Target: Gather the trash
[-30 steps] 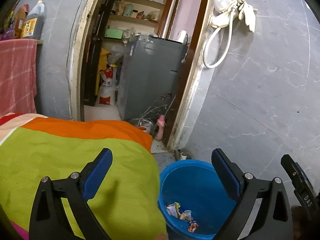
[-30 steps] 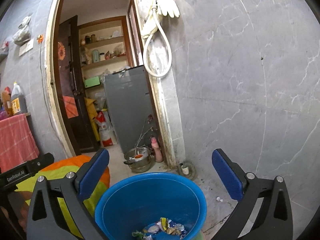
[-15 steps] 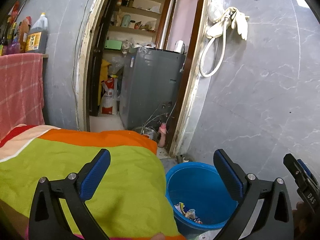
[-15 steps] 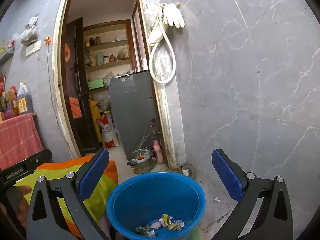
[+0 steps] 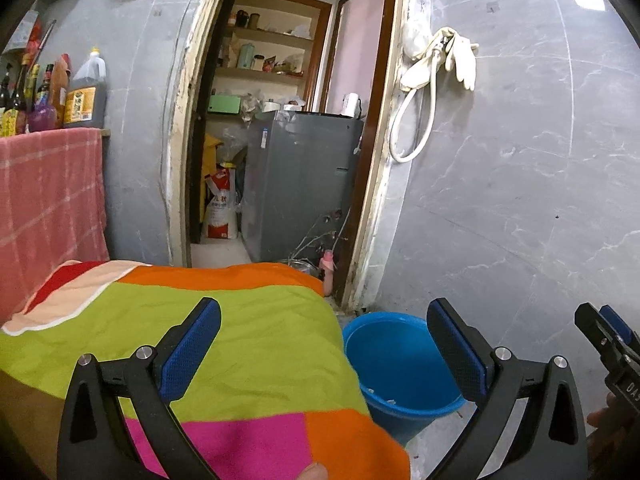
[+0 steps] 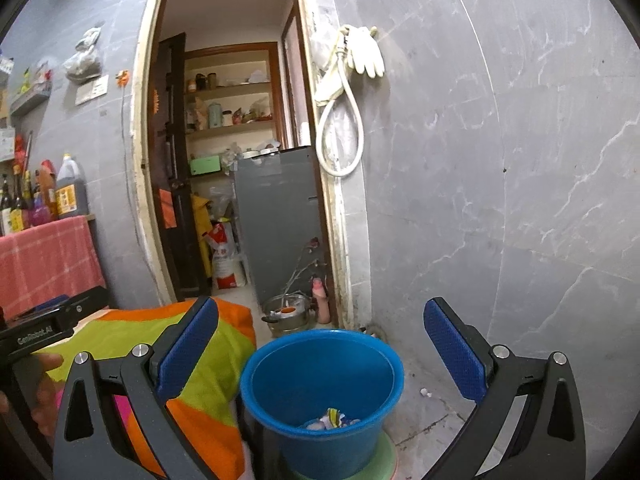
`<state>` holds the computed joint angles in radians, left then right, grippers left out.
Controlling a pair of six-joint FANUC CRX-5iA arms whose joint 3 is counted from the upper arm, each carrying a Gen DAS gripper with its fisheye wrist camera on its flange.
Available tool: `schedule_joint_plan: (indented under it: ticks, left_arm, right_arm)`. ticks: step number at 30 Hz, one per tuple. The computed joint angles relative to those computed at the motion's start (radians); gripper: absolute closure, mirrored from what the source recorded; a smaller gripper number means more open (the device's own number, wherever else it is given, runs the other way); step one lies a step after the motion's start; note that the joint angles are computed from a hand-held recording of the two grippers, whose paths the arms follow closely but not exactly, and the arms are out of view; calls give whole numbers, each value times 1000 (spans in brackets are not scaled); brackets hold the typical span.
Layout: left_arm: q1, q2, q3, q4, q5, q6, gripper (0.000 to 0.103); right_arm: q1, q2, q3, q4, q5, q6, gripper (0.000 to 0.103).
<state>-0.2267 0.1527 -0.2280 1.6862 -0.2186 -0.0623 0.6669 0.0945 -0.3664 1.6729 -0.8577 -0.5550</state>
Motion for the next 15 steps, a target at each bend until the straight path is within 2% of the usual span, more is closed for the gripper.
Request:
schedule_joint_plan:
  ticks: [5, 11, 15]
  left_arm:
    - [-1, -66, -74, 84, -1, -87, 2]
    - [-18, -143, -155, 272, 21, -279, 2]
    - [-10, -187, -206, 316, 19, -334, 2]
  right_arm:
    - [67, -15, -6, -35, -54, 27, 0]
    - [143, -26, -13, -67, -124, 49, 0]
    - [190, -27, -20, -84, -169, 52, 0]
